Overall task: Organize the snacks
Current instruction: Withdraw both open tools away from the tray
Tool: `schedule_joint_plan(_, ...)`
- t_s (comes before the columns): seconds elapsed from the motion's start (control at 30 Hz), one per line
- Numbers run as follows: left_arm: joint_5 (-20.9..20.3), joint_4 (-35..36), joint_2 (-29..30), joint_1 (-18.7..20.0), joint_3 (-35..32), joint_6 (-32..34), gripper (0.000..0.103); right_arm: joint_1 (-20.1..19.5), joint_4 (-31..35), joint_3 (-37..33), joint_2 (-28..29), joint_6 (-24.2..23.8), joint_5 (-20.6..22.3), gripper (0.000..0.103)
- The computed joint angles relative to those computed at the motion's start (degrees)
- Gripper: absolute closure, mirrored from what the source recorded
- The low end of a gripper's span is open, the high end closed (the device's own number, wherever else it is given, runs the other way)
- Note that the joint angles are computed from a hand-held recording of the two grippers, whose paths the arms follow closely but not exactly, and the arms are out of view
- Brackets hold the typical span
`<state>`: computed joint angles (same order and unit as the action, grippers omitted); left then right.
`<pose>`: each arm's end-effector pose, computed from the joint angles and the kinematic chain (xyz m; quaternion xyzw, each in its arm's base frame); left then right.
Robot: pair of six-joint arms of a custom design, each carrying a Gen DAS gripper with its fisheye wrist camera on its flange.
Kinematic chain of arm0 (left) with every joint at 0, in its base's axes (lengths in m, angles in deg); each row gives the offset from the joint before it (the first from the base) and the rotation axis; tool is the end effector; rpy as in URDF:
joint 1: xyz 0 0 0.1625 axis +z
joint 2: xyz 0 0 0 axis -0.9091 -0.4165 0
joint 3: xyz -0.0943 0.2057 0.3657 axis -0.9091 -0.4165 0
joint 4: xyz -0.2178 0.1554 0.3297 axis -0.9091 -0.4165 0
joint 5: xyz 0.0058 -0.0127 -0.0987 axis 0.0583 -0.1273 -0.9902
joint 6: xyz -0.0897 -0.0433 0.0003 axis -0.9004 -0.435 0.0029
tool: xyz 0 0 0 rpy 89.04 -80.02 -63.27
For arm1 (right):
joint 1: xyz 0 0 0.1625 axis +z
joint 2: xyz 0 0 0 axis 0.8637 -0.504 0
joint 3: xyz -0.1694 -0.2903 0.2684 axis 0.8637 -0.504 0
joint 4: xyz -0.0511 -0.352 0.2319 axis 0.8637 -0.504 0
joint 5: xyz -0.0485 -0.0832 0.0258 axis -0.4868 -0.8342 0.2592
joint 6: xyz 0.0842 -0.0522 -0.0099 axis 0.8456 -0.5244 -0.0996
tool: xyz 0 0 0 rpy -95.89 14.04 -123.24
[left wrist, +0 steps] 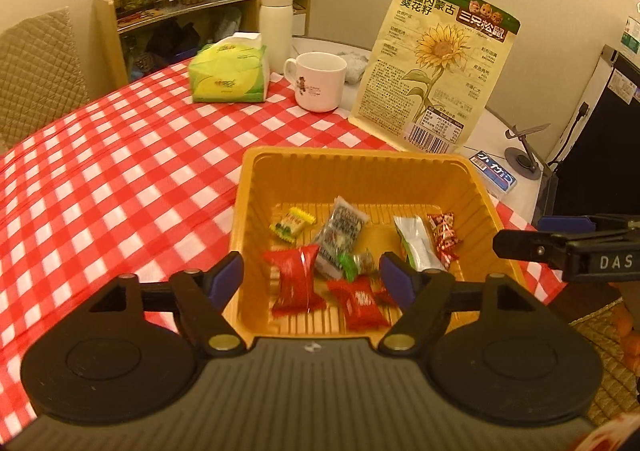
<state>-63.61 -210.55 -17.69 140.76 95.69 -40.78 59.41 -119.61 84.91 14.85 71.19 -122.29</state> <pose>0.0165 -0.6330 0.4035 0.3032 0.8837 -0.2564 0.2479 0.4001 -0.5702 -0.0358 0.0500 -0.9054 0.3721 0.1981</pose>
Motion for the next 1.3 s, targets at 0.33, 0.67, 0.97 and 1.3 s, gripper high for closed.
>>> schedule_joint_plan(0.33,2.0,2.9,-9.1,-0.7,7.2,-2.7,0.028,4.1,3.5,3.0,-0.9,1.7,0.6,0.009)
schedule_joint_plan(0.67,4.4,7.6,-16.4,-0.5,11.7,-5.8,0.028,7.0,10.6,4.7,-1.2,8.2,0.8,0.009)
schedule_joint_plan(0.97,5.4,12.3,-20.0,-0.5,13.3,-8.6,0.028,8.4,16.7,3.4,-0.8,10.3,2.2,0.009)
schedule_joint_plan(1.3,8.1,15.1,-23.4,0.2,14.5,-12.1,0.028,9.0,19.3,1.2,0.6,8.4,4.7,0.009)
